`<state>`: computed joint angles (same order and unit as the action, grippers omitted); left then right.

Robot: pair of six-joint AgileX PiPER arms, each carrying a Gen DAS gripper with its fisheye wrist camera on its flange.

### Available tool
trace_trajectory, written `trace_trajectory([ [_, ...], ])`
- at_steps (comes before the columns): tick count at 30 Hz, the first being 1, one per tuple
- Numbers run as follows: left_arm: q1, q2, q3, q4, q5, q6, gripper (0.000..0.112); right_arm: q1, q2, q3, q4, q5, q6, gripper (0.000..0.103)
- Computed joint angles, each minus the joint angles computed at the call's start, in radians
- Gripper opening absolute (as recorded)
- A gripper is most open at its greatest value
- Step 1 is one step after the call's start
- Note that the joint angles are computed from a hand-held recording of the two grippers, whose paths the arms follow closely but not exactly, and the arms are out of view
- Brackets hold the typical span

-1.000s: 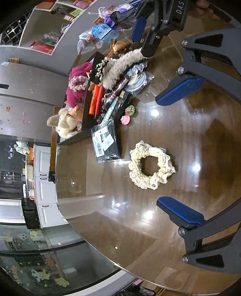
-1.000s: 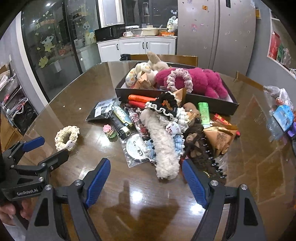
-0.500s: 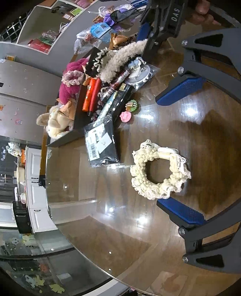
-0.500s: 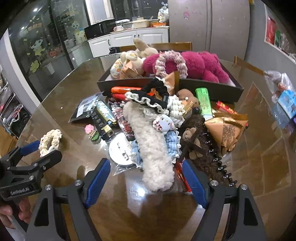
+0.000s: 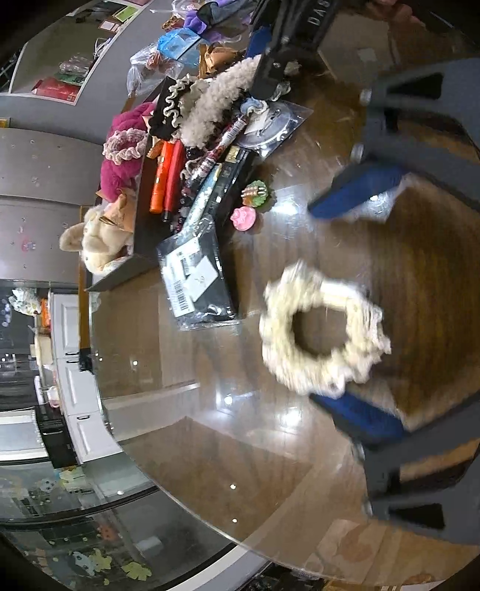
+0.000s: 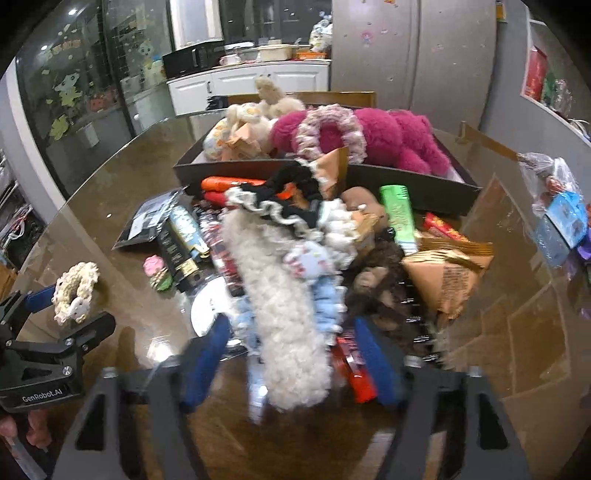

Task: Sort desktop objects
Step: 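Grasp the cream crochet scrunchie with left tool while right tool grasps the white fluffy strip, then lift and carry the cream scrunchie and white fluffy strip over the box with both tools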

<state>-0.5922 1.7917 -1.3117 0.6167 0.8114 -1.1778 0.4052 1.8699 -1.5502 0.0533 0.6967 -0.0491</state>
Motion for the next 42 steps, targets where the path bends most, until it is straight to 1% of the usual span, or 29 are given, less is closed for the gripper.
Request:
trace_trajectory([
  [1,-0.004,-0.002,-0.002,0.013,0.006,-0.013,0.062,-0.011,0.0,-0.003,0.036,0.003,-0.029,0.046],
  [2,-0.003,-0.004,0.001,0.012,0.001,-0.013,0.052,-0.021,0.0,-0.004,0.063,0.004,-0.055,0.04],
  [3,-0.007,0.0,-0.006,0.016,0.012,-0.013,0.043,-0.024,0.0,-0.004,0.071,0.005,-0.067,0.039],
  [4,-0.006,-0.003,-0.005,0.013,0.005,-0.008,0.038,-0.023,0.001,-0.006,0.07,0.007,-0.075,0.038],
  [8,-0.001,-0.014,0.006,0.0,-0.014,-0.007,0.026,-0.036,-0.004,-0.002,0.124,0.014,-0.109,0.035],
  [11,0.009,-0.026,0.016,-0.026,-0.036,0.006,0.025,-0.037,-0.008,-0.005,0.136,0.025,-0.119,0.035],
  [16,-0.007,-0.034,0.008,-0.021,-0.029,0.008,0.025,-0.032,-0.035,0.01,0.141,0.028,-0.117,0.034],
  [26,-0.046,-0.054,-0.024,0.007,0.015,-0.009,0.025,-0.062,-0.086,0.024,0.236,0.045,-0.186,0.032],
  [32,-0.057,-0.066,-0.039,0.012,0.034,-0.016,0.025,-0.086,-0.121,0.026,0.304,0.064,-0.232,0.032],
  [34,-0.06,-0.074,-0.042,0.011,0.029,-0.013,0.025,-0.091,-0.134,0.024,0.319,0.068,-0.238,0.032],
  [37,-0.07,-0.07,-0.072,0.016,0.047,-0.007,0.025,-0.107,-0.15,0.019,0.363,0.079,-0.266,0.032],
  [40,-0.077,-0.063,-0.1,0.018,0.059,0.0,0.025,-0.111,-0.169,0.017,0.365,0.079,-0.265,0.032],
  [42,-0.092,-0.043,-0.137,0.03,0.099,0.008,0.025,-0.117,-0.18,0.016,0.378,0.082,-0.271,0.032],
])
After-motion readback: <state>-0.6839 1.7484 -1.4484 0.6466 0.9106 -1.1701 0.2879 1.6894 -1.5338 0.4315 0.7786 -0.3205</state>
